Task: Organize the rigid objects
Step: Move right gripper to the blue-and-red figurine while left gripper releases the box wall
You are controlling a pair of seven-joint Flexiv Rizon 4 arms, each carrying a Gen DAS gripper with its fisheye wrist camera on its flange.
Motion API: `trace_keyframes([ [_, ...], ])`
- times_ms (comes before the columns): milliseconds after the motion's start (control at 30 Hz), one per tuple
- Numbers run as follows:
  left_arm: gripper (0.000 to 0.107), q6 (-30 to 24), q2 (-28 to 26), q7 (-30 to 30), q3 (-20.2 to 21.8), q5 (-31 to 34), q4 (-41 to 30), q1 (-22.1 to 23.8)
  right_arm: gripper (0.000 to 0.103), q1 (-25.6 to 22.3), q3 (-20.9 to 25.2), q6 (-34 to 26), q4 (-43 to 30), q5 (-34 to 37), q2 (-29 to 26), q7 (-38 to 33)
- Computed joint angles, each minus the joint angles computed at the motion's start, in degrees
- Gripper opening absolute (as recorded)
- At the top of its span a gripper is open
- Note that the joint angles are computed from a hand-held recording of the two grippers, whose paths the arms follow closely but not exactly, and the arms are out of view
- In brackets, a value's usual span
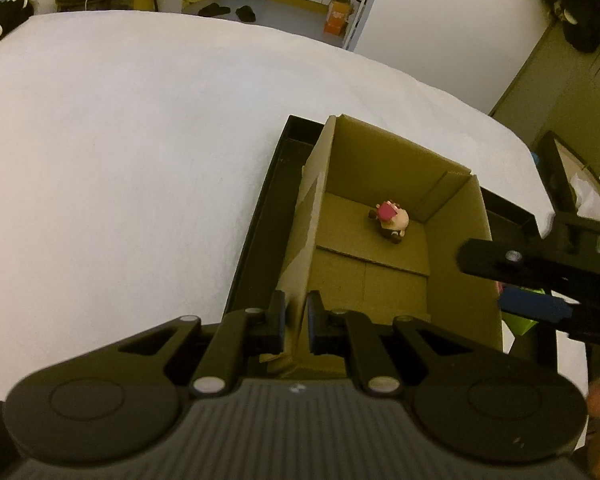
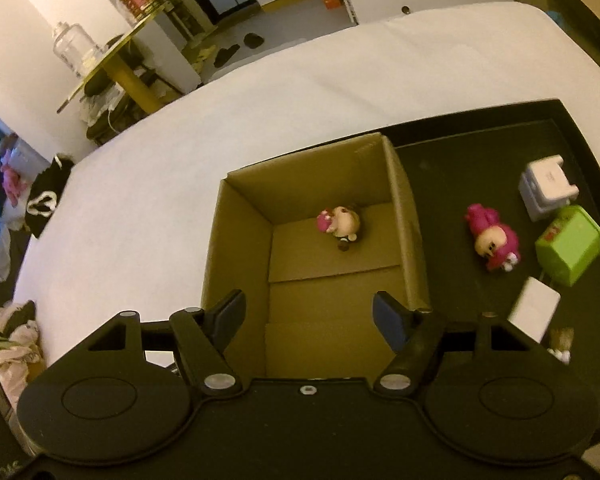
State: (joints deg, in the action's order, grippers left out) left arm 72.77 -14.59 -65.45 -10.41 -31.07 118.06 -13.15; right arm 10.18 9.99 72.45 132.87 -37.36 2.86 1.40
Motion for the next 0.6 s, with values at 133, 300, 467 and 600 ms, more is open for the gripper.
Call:
trace_keyframes([
  [133, 0.010, -0.8, 0.1, -0.4, 0.4, 1.0, -0.5, -0.2, 0.070, -1.7, 0.4, 1.1, 2.8, -3.2, 2.8, 4.1],
  [300, 0.010, -1.4, 0.0, -2.3, 1.6, 4.8, -1.3, -0.9, 0.070, -3.8, 1.7, 0.7, 5.7, -5.5, 6.5, 5.3],
  [467, 0.010, -1.8, -0.2, -5.2, 2.4, 8.8, -2.4, -1.7, 0.070, -6.4, 2.9, 0.0, 8.4, -7.8, 9.4, 7.4],
  [600, 0.011, -0.8, -0.2, -6.6, 3.1, 12.7, -2.7, -2.5, 0.070, -8.7, 3.7, 1.1, 11.4, -10.4, 11.4, 10.4],
])
